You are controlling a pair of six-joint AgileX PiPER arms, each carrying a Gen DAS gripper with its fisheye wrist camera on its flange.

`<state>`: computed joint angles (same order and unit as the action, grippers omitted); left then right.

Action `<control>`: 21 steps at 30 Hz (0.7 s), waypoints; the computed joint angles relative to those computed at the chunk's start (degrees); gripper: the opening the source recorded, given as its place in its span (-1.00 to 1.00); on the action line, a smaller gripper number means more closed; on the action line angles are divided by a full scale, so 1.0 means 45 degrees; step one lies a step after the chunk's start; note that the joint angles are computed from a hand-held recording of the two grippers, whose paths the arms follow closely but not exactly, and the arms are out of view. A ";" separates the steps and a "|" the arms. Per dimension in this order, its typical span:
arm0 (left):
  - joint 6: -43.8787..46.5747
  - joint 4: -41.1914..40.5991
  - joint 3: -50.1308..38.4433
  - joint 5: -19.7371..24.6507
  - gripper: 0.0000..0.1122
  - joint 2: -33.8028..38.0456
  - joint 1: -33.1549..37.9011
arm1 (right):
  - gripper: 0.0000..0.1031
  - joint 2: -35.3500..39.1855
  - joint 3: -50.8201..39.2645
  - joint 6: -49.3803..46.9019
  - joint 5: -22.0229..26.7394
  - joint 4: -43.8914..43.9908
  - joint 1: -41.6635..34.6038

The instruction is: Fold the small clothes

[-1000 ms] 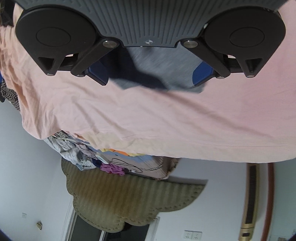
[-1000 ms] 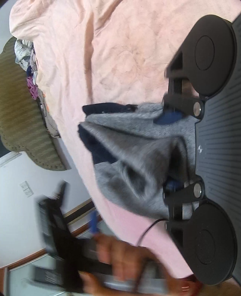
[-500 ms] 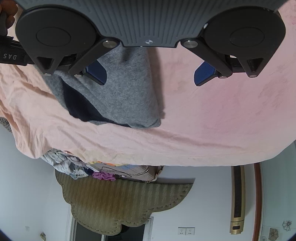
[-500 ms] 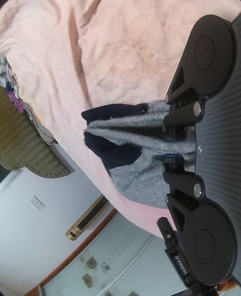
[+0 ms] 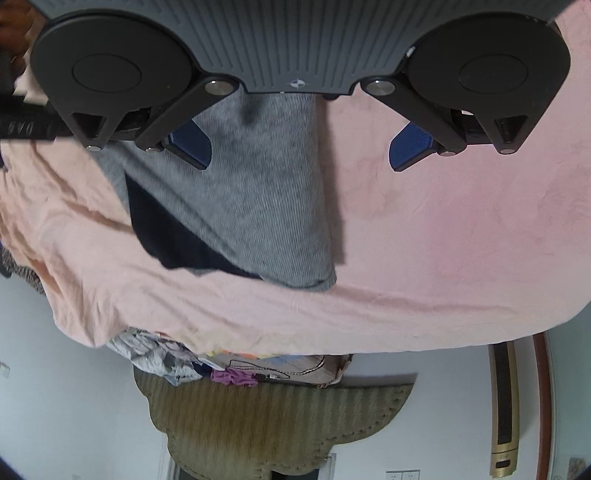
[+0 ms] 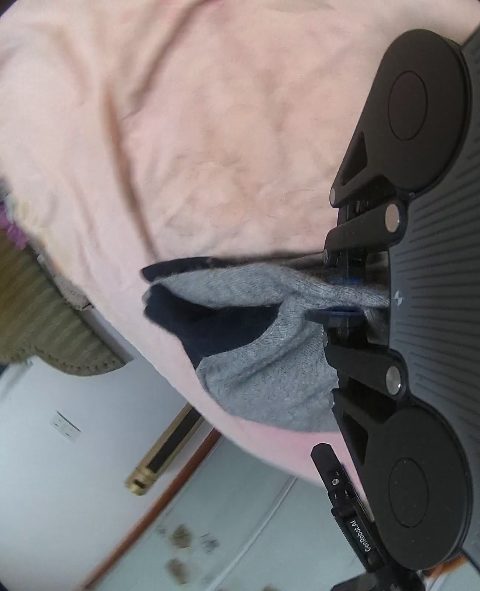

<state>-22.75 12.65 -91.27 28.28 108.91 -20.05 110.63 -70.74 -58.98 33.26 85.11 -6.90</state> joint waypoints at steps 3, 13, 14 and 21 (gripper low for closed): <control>0.0208 -0.0121 0.0122 -0.0122 0.81 -0.0045 0.0029 | 0.13 -0.0838 0.0335 -0.1379 -0.2528 0.0567 0.0652; -0.0418 0.1141 0.0143 -0.0060 0.81 0.0235 -0.0672 | 0.20 0.3624 -0.6491 0.3411 0.2275 -0.1530 -0.0556; -0.0382 0.1238 0.0110 0.0028 0.81 0.0317 -0.0716 | 0.19 0.4151 -0.7130 0.3741 0.2746 -0.1500 -0.0609; 0.0175 0.1104 -0.0216 0.0652 0.81 0.0999 -0.0863 | -0.08 0.5551 -0.9571 0.5224 0.3351 -0.2117 -0.0487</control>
<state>-21.97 17.62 -92.24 31.22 113.41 -23.93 135.62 -113.81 -35.47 48.35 75.59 -9.09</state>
